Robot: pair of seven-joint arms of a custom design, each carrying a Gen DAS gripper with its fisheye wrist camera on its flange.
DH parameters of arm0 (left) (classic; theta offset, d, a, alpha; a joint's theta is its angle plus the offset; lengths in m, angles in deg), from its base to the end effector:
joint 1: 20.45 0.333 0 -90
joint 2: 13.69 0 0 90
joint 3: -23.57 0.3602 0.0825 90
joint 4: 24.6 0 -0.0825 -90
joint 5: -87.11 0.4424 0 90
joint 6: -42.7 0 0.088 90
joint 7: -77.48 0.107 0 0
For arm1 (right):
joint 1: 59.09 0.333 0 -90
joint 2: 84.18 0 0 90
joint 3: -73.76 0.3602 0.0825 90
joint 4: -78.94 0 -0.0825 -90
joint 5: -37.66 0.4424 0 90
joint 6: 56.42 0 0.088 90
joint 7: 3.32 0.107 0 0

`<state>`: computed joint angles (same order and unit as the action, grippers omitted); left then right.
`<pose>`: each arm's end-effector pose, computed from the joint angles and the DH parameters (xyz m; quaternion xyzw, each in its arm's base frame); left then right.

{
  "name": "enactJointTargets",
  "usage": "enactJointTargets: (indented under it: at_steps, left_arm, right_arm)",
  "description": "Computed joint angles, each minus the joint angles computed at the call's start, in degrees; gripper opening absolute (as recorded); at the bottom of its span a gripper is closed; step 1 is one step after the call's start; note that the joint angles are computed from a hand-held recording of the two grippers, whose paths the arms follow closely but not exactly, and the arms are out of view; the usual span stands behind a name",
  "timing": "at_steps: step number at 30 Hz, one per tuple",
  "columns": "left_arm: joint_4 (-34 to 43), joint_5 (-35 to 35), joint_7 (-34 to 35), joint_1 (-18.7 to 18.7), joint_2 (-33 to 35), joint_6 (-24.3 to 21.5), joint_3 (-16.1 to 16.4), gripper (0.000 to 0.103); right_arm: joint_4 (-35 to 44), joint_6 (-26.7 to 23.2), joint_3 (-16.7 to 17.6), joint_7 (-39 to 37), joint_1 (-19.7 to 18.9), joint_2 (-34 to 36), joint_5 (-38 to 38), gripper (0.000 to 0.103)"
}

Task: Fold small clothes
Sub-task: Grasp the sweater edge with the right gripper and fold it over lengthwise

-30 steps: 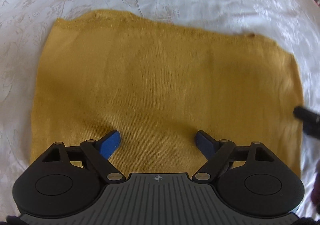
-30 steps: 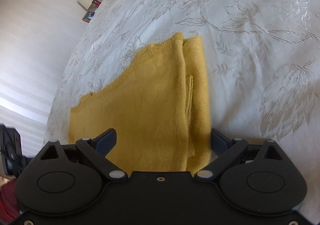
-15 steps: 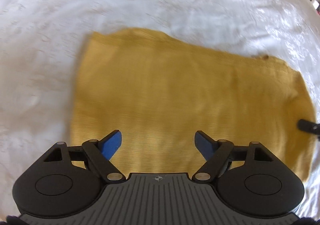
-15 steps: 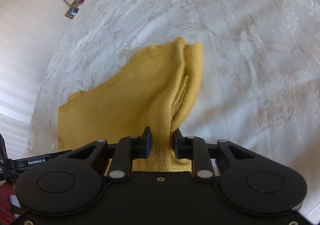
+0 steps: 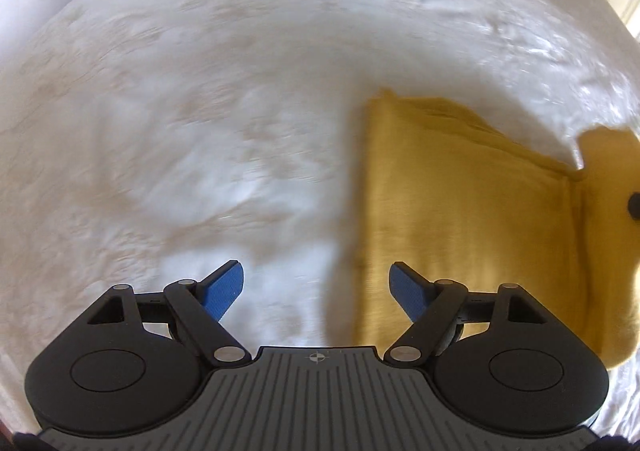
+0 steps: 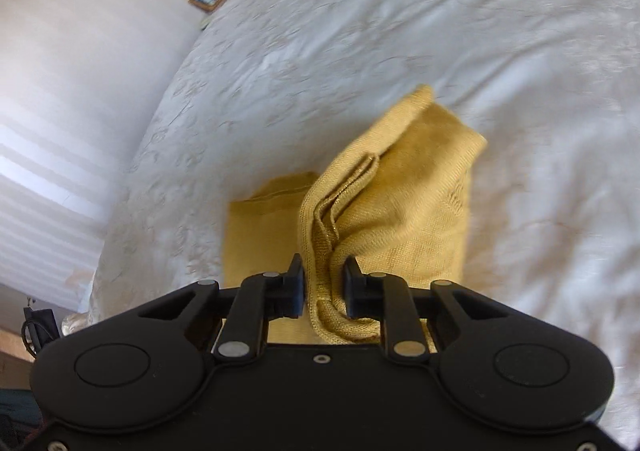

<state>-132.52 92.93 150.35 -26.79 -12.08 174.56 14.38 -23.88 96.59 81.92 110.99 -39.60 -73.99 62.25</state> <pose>0.6359 -0.1734 0.5554 -0.6847 0.7014 -0.1500 0.1293 0.6460 0.3165 0.5489 -0.5629 0.7377 0.0492 0.3695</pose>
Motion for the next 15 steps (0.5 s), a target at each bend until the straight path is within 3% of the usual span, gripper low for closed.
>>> enactJointTargets:
  at_steps: [9,15]
  left_arm:
    - [-2.57,-2.95,5.36,2.96,-2.39,-0.95,1.91,0.08]
    - [-2.17,-5.32,8.69,4.26,-1.91,-1.2,2.4,0.08]
  right_arm:
    - [12.27,-2.24,1.48,6.18,4.21,11.72,-4.0,0.025]
    - [16.66,-4.01,-0.54,12.71,7.58,15.14,-11.04,0.028]
